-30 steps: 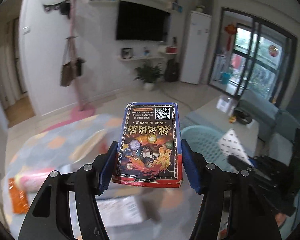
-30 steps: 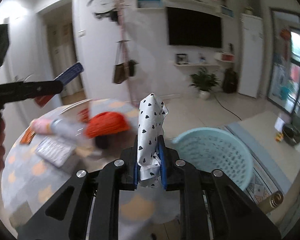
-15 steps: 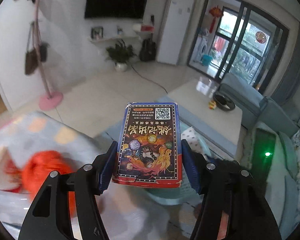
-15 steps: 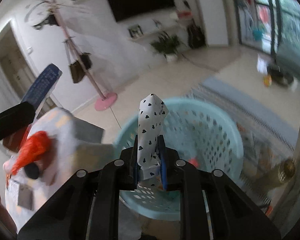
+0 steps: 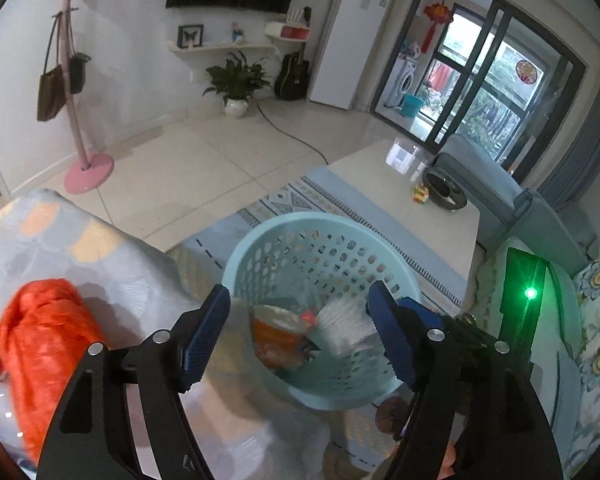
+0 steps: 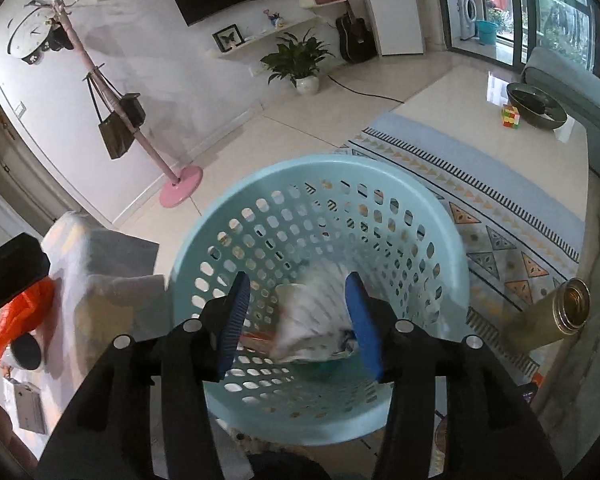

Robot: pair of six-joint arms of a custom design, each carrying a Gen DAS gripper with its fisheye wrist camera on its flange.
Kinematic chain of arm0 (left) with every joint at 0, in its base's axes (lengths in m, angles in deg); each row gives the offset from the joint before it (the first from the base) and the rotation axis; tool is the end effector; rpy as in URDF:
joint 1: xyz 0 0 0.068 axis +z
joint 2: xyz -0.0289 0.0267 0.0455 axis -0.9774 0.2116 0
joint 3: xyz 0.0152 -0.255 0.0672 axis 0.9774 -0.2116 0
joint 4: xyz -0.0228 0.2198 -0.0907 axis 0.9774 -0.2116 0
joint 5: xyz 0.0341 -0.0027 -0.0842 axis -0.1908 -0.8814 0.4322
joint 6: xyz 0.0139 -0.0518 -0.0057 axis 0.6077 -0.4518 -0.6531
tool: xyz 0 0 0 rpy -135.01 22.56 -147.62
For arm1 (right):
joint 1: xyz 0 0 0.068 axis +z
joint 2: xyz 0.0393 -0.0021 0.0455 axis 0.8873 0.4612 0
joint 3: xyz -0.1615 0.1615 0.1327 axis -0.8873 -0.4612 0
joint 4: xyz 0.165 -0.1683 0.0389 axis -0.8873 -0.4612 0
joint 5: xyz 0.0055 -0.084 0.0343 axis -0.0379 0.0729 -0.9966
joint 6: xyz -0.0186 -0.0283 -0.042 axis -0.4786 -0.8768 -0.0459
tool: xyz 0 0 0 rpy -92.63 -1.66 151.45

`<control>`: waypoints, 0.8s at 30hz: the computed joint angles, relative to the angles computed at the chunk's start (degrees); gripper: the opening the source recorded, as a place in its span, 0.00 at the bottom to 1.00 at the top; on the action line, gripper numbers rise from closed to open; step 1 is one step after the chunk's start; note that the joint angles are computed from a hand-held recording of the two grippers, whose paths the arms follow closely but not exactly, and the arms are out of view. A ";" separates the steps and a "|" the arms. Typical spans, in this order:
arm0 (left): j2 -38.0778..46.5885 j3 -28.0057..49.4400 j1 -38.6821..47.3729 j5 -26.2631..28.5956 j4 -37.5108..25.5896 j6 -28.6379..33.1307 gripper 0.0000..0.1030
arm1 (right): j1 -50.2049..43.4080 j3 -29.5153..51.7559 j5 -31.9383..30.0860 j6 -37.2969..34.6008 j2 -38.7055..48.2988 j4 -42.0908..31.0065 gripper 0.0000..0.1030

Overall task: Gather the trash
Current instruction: 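Move both tools back over the table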

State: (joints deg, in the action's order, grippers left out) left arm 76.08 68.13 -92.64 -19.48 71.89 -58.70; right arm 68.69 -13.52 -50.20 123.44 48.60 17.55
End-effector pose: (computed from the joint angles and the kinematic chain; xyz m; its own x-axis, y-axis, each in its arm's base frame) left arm 0.2741 -0.0878 0.1661 -0.6987 0.2928 -0.6527 0.5621 0.7891 -0.2478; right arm 0.1860 0.0164 0.1006 -0.6360 0.5152 -0.5746 0.4063 0.8565 0.3183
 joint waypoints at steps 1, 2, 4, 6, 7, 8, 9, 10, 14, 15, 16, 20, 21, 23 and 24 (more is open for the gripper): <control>-1.51 -0.76 0.95 1.01 -0.51 0.29 0.69 | 0.09 -0.45 0.13 0.12 -1.84 -1.16 0.45; -2.67 -1.22 1.80 1.67 -0.98 0.56 0.70 | 0.80 -0.49 0.68 0.53 -3.94 -3.10 0.45; -5.24 -1.51 2.95 2.52 -2.40 0.61 0.70 | 2.29 -0.34 1.46 1.06 -7.85 -6.68 0.45; -8.88 -2.31 4.59 3.69 -4.11 0.92 0.70 | 4.60 0.54 2.93 2.04 -12.76 -11.91 0.45; -11.19 -2.98 6.40 5.07 -5.39 1.80 0.70 | 6.46 0.92 3.96 2.77 -16.26 -14.96 0.45; -12.97 -3.44 7.78 6.16 -6.41 2.44 0.70 | 8.85 1.58 5.32 3.64 -19.45 -18.02 0.45; -15.26 -3.88 9.78 7.55 -7.91 3.42 0.70 | 10.86 2.49 6.62 4.47 -21.13 -20.23 0.45; -17.49 -4.17 12.01 8.91 -9.53 4.55 0.70 | 14.77 3.88 9.13 5.95 -23.89 -23.68 0.45; -24.36 -3.68 20.63 14.46 -16.76 8.98 0.70 | 28.41 9.45 18.02 10.64 -26.66 -30.80 0.51; -25.84 -3.39 23.95 16.37 -18.94 10.92 0.70 | 32.72 11.32 20.77 11.95 -26.10 -32.06 0.53; -26.95 -3.12 26.33 17.58 -20.77 12.35 0.70 | 35.52 12.74 22.56 12.68 -25.18 -32.55 0.57; -27.07 0.29 41.75 24.89 -29.89 21.81 0.72 | 47.83 19.38 28.99 13.73 -18.90 -32.76 0.62; -25.92 1.59 45.33 26.31 -31.88 24.08 0.75 | 50.79 21.47 30.10 12.94 -16.12 -31.87 0.62; -22.35 4.53 53.45 28.92 -35.55 29.28 0.75 | 54.57 24.82 31.22 11.29 -11.44 -30.38 0.62; -20.34 5.85 56.99 29.74 -36.47 31.24 0.75 | 56.25 26.76 31.38 10.00 -8.62 -29.42 0.62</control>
